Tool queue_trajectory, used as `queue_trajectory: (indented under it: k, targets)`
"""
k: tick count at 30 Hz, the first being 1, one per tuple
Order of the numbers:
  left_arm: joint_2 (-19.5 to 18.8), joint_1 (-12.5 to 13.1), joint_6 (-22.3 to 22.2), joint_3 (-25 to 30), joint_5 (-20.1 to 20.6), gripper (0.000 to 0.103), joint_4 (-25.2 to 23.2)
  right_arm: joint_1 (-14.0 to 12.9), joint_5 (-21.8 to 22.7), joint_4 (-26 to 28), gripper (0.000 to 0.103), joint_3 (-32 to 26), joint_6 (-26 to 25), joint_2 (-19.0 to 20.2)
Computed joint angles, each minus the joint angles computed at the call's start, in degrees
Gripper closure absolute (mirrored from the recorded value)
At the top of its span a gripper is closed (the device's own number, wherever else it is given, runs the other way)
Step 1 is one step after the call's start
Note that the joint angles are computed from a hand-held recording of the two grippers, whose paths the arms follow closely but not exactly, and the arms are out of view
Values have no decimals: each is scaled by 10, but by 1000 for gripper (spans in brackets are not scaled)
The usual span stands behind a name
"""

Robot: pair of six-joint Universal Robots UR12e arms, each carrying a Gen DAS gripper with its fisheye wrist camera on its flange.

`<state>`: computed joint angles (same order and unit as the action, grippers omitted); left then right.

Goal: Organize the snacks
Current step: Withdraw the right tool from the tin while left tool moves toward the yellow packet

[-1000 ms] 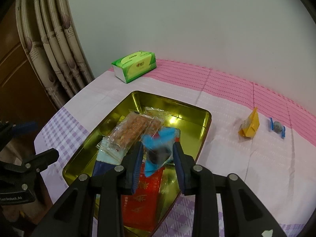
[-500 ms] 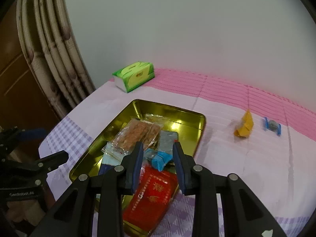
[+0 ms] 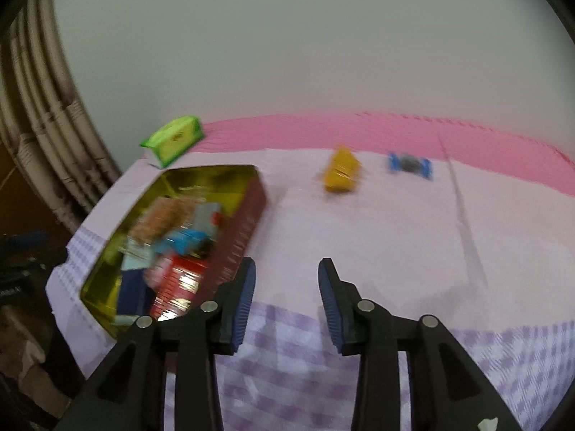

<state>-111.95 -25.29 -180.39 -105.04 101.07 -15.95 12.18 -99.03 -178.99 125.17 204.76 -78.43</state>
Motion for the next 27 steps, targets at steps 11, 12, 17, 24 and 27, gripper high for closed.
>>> queue_trajectory:
  k: [11,12,17,24,27]
  targets:
    - [0,-2,7,0,-3,22,4,-34,-70,39,47,47,65,-30]
    - [0,-2,7,-1,-2,22,3,-36,-77,41,43,50,66,-32]
    - [-1,-2,6,0,-4,22,2,-49,-88,63,35,55,72,-36]
    - [-4,-2,9,1,-7,22,-3,-71,-84,76,35,51,65,-28]
    - [-7,-2,11,3,-8,22,-4,-81,-80,73,34,52,63,-25]
